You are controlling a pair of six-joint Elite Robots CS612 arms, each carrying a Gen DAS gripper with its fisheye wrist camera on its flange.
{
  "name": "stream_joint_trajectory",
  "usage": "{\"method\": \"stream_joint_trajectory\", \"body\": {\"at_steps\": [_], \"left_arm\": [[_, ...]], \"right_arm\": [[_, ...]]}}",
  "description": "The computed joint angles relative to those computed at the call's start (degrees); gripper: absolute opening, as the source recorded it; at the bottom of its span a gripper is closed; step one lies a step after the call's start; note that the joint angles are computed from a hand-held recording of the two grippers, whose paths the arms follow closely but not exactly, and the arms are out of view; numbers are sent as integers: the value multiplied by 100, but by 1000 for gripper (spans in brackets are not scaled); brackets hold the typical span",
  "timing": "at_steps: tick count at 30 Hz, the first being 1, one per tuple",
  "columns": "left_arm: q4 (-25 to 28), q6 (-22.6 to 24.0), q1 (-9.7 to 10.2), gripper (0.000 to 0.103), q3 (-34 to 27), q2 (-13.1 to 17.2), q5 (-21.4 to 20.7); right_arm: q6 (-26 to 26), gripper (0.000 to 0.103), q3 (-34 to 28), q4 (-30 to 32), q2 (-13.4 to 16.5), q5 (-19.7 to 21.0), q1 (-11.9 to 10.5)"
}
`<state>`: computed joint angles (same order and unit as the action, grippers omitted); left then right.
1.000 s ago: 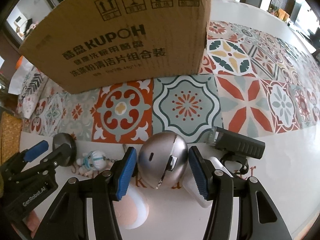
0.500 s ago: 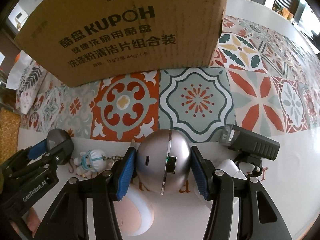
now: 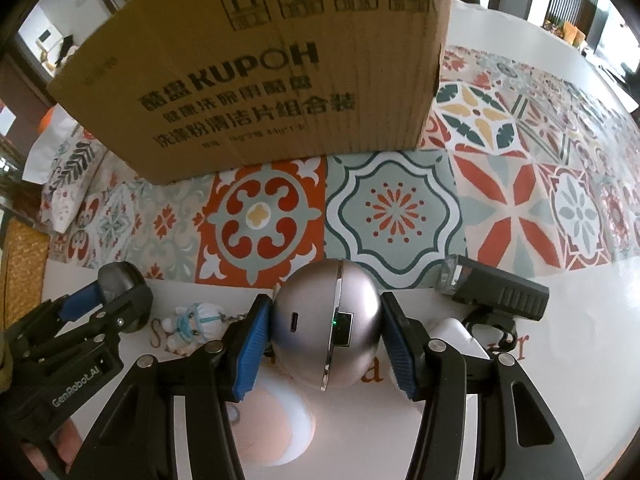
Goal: Organize rigid objects
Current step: 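Lift both items and carry them over the cardboard box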
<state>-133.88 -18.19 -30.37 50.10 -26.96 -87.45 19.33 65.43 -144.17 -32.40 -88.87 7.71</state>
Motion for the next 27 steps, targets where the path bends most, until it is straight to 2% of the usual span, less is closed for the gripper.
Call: {"method": "stream_joint_trajectory", "body": {"at_steps": [15, 27], "left_arm": [[-834, 255, -38, 56, 419, -376, 201], [-1317, 404, -55, 56, 543, -560, 109]], "right_arm": [[-192, 55, 341, -676, -369, -93, -3], [-340, 55, 510, -1300, -577, -286, 35]]}}
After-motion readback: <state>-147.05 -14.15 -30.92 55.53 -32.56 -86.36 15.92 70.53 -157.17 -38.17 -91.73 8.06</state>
